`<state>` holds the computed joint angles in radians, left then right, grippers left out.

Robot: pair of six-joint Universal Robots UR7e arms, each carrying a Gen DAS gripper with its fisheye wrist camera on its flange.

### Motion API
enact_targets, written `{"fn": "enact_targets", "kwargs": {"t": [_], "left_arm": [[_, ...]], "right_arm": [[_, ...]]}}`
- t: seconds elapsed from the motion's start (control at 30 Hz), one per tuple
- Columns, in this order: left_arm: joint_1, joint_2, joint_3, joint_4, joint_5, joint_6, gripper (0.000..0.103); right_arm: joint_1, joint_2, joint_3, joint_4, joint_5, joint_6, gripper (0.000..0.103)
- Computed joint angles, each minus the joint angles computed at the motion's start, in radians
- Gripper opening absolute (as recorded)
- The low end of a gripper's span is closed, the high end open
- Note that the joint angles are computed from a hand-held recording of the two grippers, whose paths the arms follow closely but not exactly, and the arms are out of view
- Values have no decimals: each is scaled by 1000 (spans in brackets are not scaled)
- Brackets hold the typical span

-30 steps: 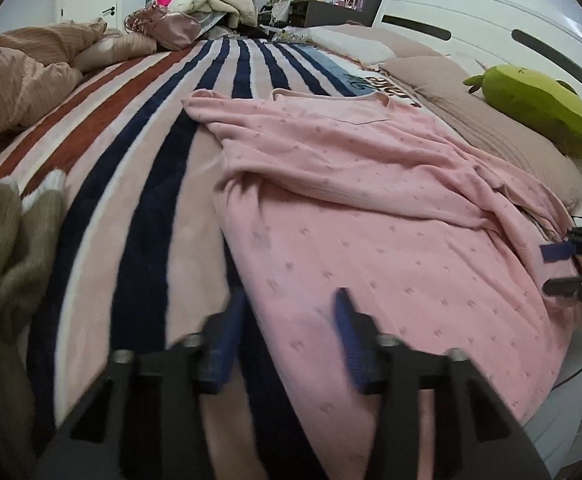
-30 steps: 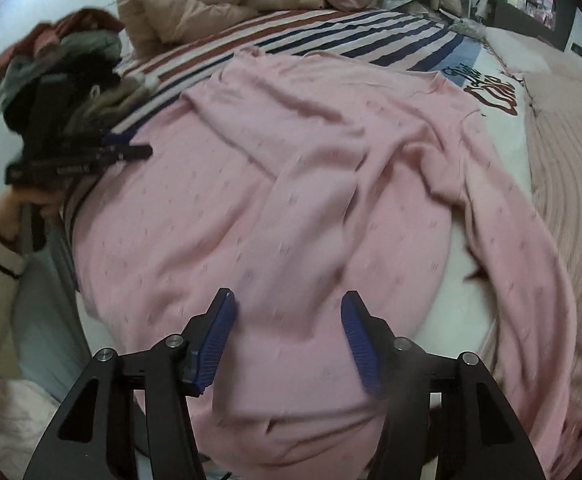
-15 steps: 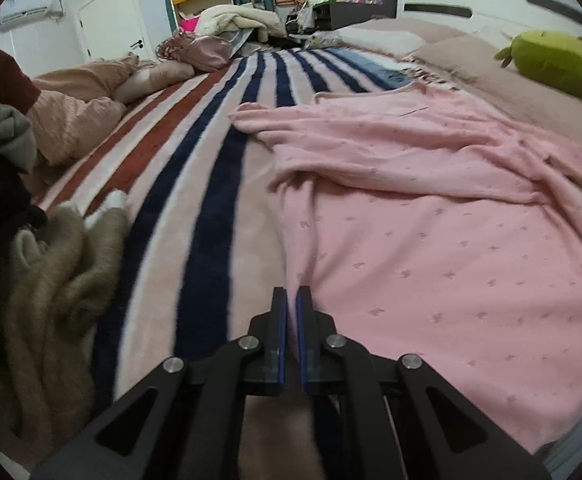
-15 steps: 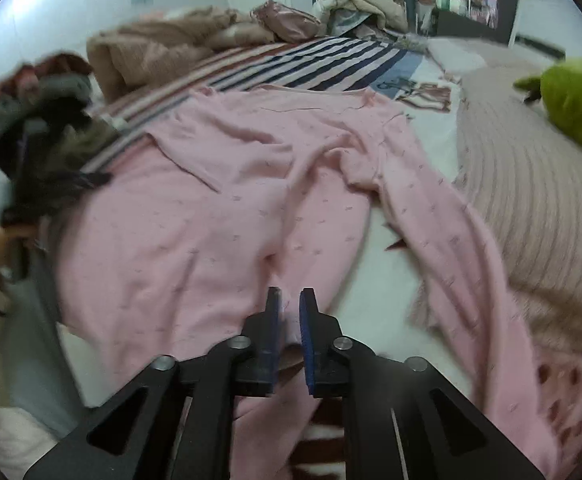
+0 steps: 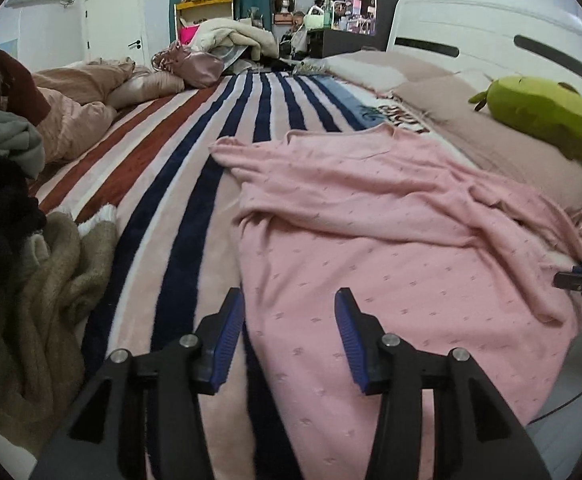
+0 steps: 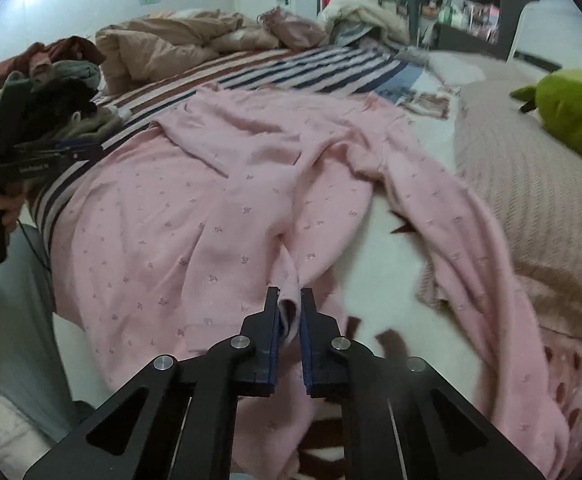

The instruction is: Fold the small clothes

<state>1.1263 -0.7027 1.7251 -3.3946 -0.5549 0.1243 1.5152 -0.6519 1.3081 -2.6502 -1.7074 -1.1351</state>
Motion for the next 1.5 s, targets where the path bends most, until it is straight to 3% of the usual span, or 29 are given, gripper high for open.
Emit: {"fn": "enact_targets", "kwargs": {"t": [0.23,0.3,0.43,0.6,0.8,0.87,0.9,0.93,1.1,1.2,1.27,1.3,1.33,1.37,1.5], "left_arm": [[-21,10,-6,-22,5,23,43],[-23,12,-7,-18,1,20,43],[-23,16,-8,-10,0,20,43],[-15,12,-11,-7,-25,23,43],[-11,10,-18,-29,-43,35,48],[-15,4,-6,-56,-57,43,57],[-16,0,4,-85,-73,56,62],[-17,-8,15,-104,-94,63,64],[-33,-31,56,-172,-136,104,67],[-42,-49,79,-182,-160,87,67],[-55,-50,86,-193,-147,93,67],[-63,-49,90,-204,-136,99,67],[-69,-49,96,-219,-130,106,67],[-75,-52,104,-234,-127,110,67],[-91,-58,127,-289,-100,129,69]], "right_arm": [[-16,-45,69,-171,43,-2,1],[-21,-47,52,-164,47,18,1],[-24,-38,40,-232,8,16,1],[-31,-22,-8,-243,-34,68,1],[-35,-40,-37,-143,-39,137,2],[-36,-63,-15,-144,-40,160,20],[-36,-67,-14,-143,-49,178,41],[-37,-68,-15,-151,-64,199,51],[-38,-51,-73,-127,-139,243,54],[-33,-16,-168,65,-161,224,53],[-14,34,-209,56,-248,165,51],[1,79,-241,-11,-329,115,45],[8,100,-246,-75,-369,83,20],[12,121,-267,-105,-388,58,7],[12,94,-294,-9,-315,144,5]]}}
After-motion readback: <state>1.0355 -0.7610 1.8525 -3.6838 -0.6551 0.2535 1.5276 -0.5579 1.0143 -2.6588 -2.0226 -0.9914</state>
